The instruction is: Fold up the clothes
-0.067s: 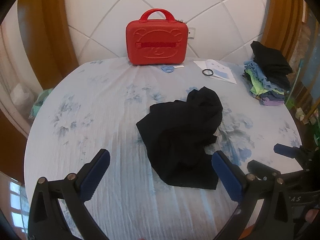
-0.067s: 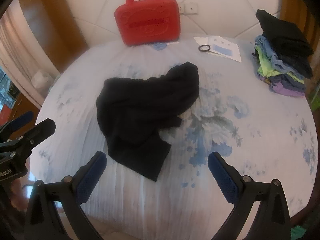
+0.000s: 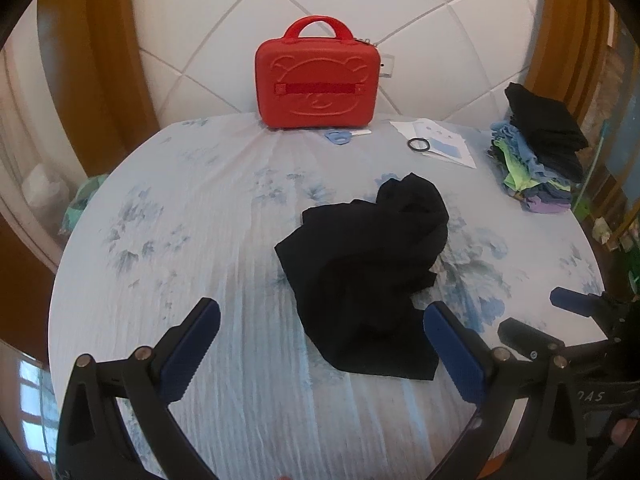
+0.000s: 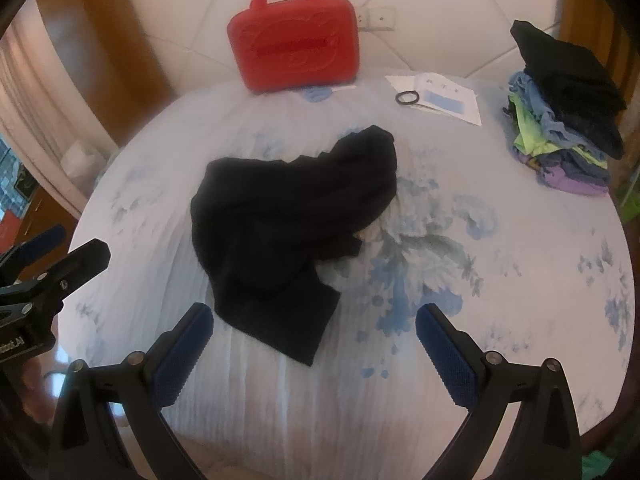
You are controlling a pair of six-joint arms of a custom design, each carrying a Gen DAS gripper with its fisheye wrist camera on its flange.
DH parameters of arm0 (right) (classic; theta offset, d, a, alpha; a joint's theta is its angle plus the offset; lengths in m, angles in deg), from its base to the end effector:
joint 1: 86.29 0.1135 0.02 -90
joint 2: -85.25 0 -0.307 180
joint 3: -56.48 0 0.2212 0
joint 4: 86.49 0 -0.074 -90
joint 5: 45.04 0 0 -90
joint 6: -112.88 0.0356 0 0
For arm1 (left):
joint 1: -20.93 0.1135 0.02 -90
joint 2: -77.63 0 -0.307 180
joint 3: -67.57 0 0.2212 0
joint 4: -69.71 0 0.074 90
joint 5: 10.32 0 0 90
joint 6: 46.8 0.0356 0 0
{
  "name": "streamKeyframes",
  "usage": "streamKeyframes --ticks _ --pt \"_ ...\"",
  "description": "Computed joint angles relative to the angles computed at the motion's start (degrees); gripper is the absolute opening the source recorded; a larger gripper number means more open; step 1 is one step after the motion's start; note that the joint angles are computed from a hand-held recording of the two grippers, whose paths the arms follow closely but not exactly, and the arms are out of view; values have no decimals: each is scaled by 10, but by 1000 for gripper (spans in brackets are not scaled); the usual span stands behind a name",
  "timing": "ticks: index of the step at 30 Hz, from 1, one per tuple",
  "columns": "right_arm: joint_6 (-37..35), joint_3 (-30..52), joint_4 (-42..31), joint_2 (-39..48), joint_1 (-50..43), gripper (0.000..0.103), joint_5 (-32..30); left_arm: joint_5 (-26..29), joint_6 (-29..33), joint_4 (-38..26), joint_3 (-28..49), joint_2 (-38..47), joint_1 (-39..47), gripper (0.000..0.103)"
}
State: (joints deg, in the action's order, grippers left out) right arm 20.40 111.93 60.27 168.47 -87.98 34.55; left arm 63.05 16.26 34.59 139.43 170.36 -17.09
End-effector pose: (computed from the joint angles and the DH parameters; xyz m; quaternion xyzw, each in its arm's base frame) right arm 0.2324 -0.0004 0.2199 -0.0294 0.9640 0.0787 0.2523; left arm 0.2440 -0.1779 0.2517 0.0493 0.9459 -0.0387 0.3184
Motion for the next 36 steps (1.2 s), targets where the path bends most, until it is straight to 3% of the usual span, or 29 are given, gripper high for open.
streamKeyframes --ticks 9,36 --pt "0 18 -5 9 -2 103 0 13 9 27 -19 1 12 103" --pt "4 18 13 24 -3 103 5 3 10 13 0 23 12 103"
